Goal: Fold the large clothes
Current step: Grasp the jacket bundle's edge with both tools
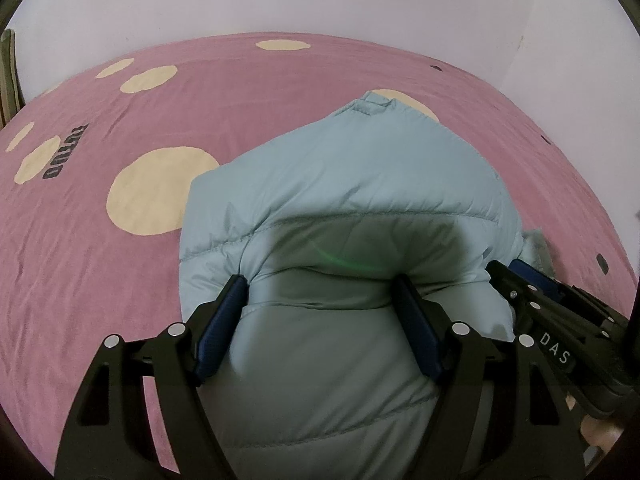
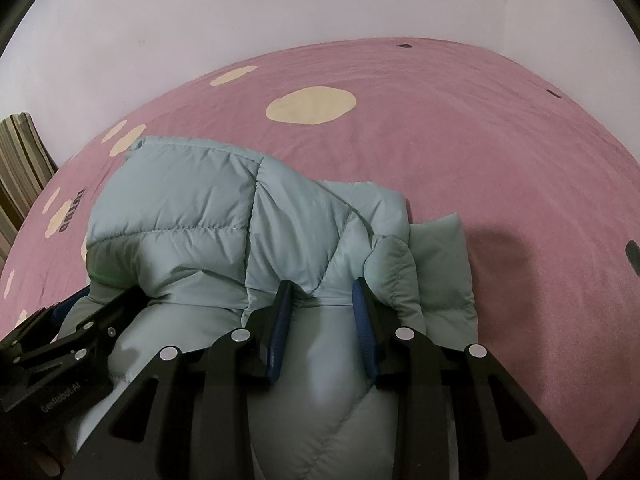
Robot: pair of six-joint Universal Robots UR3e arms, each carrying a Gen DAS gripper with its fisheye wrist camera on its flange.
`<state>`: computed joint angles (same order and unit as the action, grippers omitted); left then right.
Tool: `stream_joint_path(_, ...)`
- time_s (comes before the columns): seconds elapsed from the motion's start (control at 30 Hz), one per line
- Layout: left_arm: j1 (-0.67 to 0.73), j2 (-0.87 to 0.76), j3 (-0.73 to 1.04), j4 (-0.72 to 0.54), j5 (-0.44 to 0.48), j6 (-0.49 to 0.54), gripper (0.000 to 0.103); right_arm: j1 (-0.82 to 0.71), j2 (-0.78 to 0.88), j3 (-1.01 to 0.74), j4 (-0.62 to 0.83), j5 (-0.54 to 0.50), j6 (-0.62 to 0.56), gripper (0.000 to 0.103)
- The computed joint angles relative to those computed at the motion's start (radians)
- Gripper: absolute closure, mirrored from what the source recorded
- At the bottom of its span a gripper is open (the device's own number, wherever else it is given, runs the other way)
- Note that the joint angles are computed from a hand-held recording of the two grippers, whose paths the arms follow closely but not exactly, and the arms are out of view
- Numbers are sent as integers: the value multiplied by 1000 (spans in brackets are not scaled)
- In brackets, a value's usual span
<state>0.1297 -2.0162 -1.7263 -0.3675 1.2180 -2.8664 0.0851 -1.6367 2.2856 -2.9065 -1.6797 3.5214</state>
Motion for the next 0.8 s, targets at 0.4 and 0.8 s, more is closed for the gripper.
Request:
stream_joint_path(0.4,-15,19,30,-55,30,0,27,4,-49,22,9,4,12,70)
stream_joint_path(0.8,93,145,-16,-182,-101,43,22,-42,-272,88,112,73,-5,40)
